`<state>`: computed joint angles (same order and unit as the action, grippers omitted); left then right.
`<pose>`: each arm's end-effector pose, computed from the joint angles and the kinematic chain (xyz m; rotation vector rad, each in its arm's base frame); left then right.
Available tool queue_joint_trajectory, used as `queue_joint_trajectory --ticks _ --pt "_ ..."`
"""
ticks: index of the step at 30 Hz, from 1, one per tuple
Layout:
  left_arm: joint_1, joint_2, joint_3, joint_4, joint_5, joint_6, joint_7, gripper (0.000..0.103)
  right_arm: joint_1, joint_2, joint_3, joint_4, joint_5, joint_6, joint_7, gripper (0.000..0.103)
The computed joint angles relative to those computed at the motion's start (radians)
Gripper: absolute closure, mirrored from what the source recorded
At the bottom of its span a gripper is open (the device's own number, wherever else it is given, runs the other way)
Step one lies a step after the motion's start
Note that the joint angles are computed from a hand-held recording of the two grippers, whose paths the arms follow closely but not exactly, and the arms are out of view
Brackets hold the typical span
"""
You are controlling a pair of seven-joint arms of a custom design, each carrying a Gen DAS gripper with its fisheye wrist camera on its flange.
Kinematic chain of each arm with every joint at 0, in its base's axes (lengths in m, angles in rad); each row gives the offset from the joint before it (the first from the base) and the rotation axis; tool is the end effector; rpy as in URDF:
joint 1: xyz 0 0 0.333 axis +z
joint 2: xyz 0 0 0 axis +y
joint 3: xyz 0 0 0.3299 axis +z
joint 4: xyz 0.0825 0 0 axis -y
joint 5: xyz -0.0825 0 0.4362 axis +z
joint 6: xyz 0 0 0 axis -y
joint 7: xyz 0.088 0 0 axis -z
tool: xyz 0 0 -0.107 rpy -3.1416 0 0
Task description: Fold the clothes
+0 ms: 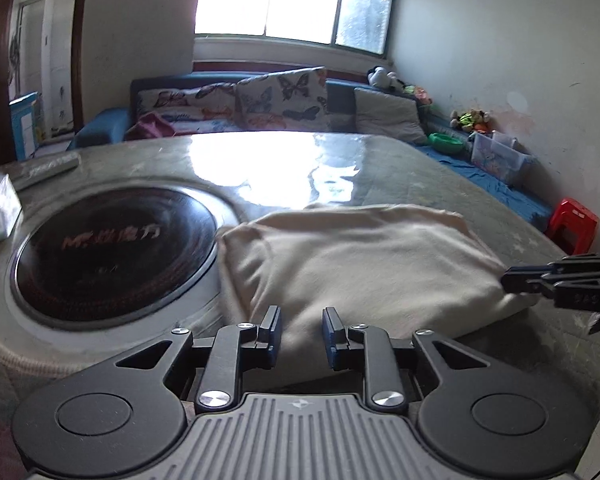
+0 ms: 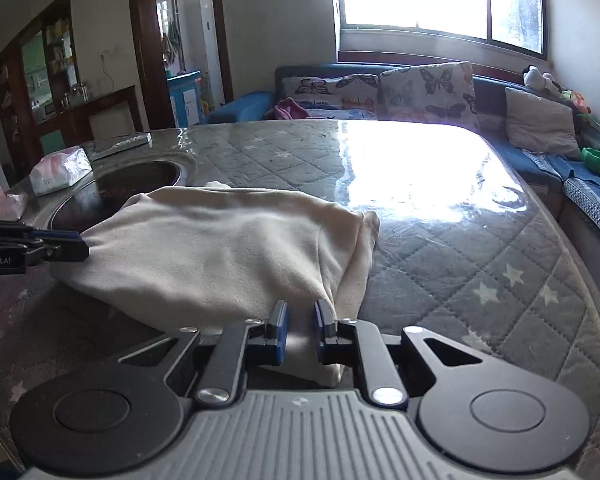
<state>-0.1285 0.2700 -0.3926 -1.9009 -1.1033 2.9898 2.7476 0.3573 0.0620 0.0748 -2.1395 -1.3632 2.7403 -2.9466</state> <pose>0.6368 -0.2722 0.4164 -1.1884 2.2611 -1.2393 0.5433 0.2924 0.3950 -1.5212 1.8046 -0.8071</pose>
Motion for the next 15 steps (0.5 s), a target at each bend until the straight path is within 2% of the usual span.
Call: queue_joint_trajectory --ticks 6,10,15 --pt "0.009 -0.008 -0.002 0.016 -0.070 -0.023 0.035 0.078 -0.002 -0.008 0.003 0.014 -0.052 0.000 0.021 0.090" --pt "-0.034 0.016 0.046 0.023 0.068 -0.011 -0.093 0.078 -0.005 0.019 -0.002 0.033 -0.012 0.018 -0.019 0.090" --pt "0.001 0.020 0.016 0.035 0.091 -0.024 -0.109 0.078 -0.005 0.015 -0.011 0.039 0.012 0.028 -0.072 0.090"
